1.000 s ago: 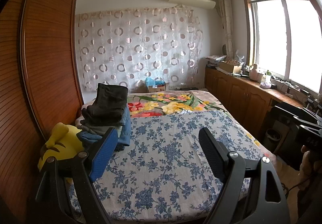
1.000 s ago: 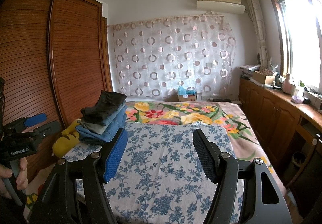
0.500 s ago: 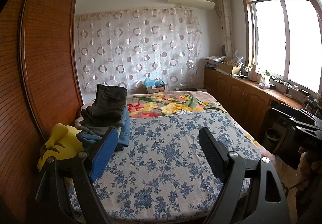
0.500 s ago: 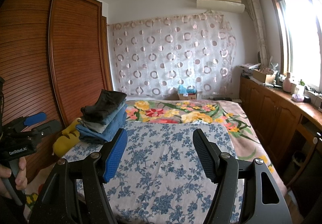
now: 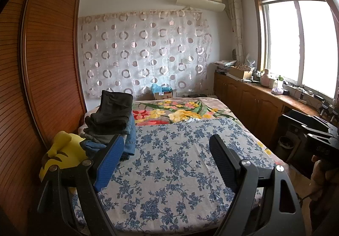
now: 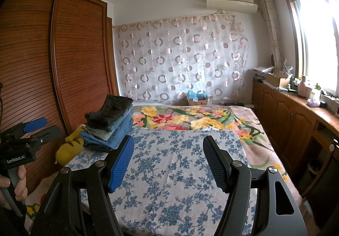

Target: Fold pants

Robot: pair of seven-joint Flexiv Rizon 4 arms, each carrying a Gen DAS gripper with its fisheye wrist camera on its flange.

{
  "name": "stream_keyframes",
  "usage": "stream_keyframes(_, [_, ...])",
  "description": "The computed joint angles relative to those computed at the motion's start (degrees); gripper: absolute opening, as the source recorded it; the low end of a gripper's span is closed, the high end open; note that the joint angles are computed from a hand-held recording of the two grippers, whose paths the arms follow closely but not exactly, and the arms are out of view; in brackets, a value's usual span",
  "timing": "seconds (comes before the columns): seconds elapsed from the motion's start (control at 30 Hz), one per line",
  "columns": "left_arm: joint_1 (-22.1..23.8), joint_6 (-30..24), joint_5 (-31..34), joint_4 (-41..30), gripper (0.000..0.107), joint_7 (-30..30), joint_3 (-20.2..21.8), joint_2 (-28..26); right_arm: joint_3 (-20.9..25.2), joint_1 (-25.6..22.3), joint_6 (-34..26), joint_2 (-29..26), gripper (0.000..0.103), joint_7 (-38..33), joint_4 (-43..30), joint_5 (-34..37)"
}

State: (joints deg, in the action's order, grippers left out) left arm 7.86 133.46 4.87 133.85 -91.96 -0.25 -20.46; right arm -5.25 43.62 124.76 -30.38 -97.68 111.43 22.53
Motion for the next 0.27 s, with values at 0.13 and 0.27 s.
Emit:
stream_keyframes(0.13, [0.0, 0.0, 0.0, 0.0, 0.083, -0.1, 0.0, 0.0, 0.1, -0.1, 0.1, -0.1, 0.069, 0.0, 0.0, 0.1])
stream_keyframes(0.27, [0.0, 0.0, 0.1, 0.1, 0.083, -0.1, 0.0, 0.0, 0.1, -0.1, 0.1, -0.1, 0.069, -0.1, 0.0, 0.0])
